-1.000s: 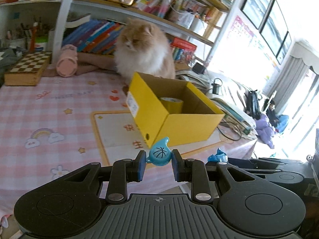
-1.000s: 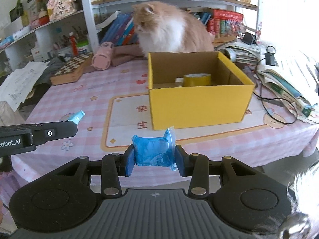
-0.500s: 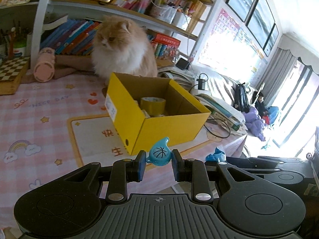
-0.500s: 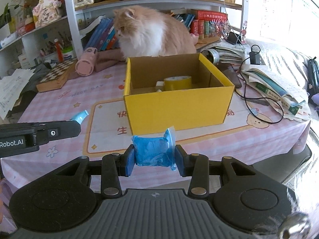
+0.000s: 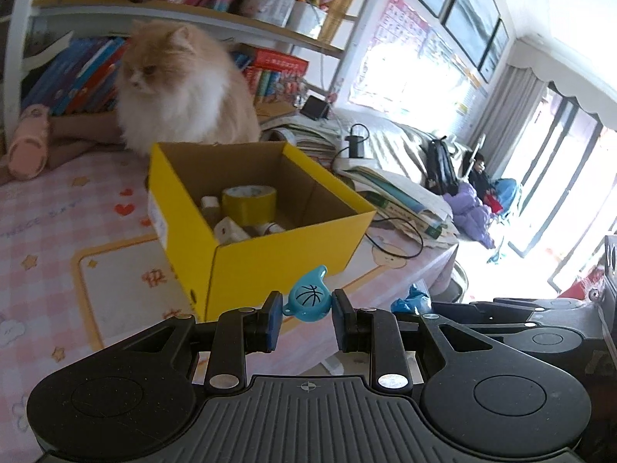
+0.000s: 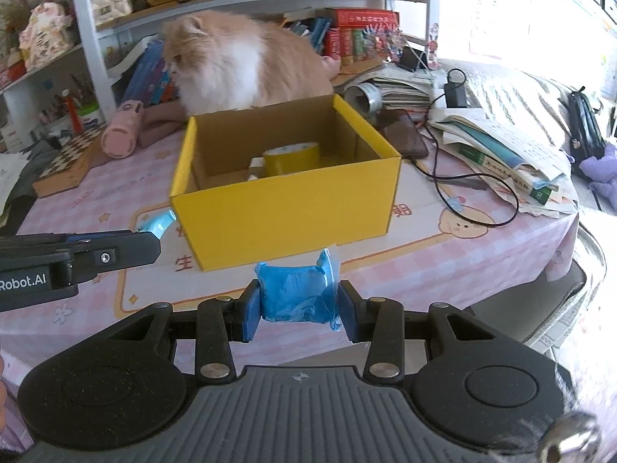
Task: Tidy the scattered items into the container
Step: 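Carry the blue bag and blue toy over the yellow box with both tools, then lower into the box and open the right tool while the left tool releases the toy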
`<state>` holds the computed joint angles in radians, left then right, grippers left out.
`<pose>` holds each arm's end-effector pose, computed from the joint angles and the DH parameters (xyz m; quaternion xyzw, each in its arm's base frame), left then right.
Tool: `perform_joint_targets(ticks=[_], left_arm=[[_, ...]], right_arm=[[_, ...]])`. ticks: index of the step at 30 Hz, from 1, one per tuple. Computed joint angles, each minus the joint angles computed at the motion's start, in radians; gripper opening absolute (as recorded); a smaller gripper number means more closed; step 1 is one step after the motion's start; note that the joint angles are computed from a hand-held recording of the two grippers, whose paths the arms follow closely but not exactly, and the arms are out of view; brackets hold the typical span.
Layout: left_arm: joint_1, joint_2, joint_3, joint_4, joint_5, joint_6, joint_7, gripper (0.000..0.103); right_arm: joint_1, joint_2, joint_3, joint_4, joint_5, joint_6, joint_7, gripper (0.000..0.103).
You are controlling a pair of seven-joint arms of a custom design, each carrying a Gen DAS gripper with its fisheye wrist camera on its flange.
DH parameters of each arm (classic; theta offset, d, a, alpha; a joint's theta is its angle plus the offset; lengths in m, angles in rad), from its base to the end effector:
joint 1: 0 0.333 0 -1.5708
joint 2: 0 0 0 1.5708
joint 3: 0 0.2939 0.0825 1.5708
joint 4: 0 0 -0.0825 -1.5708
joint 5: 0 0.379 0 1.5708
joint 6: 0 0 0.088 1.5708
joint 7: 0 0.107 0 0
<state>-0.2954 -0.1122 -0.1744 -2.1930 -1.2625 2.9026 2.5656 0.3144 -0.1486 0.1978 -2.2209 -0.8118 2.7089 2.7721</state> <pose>0.5048 -0.1944 0.4765 -0.5062 0.7177 -0.4657 0.1085 0.4564 0.2894 0.4804 -0.6352 0.6615 -0.2612 0.3011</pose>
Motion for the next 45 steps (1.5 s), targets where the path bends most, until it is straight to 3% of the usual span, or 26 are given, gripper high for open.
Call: perform_joint_targets(ticks=[10,16,20,23,26,31,34,40,45], left_arm=[[0.020,0.119,-0.039,0.127,0.060,0.067,-0.021,0.026],[0.048,0.229,-0.079,0.225,0.226,0.119,-0.185,0.026],[0.040,0.296,-0.069,0.279,0.432,0.151,-0.387,0.026],[-0.011,0.341,-0.004,0.316,0.627,0.162,-0.596,0.026],[-0.079,0.379,0.085,0.355,0.804,0.154,-0.792,0.026],[-0.171,0.446,0.215,0.437,1.035,0.087,-1.067,0.026],[-0.196,0.485,0.256,0.487,1.134,0.033,-1.185,0.026],[-0.204,0.550,0.279,0.588,1.287,-0.075,-1.354,0.026],[-0.180,0.593,0.253,0.664,1.377,-0.179,-1.434,0.026]], right_arm=[[-0.024,0.097,-0.054,0.094,-0.063,0.089,-0.034,0.039],[-0.027,0.172,-0.110,0.165,-0.070,0.176,-0.130,0.039],[-0.035,0.237,-0.141,0.223,0.064,0.235,-0.315,0.039],[-0.046,0.292,-0.139,0.270,0.242,0.257,-0.515,0.039],[-0.096,0.346,-0.087,0.320,0.462,0.262,-0.765,0.039],[-0.186,0.458,0.019,0.459,0.746,0.179,-1.107,0.039],[-0.203,0.527,0.038,0.558,0.837,0.098,-1.231,0.039],[-0.191,0.645,0.029,0.737,0.945,-0.055,-1.405,0.039],[-0.155,0.730,-0.011,0.882,0.987,-0.206,-1.503,0.039]])
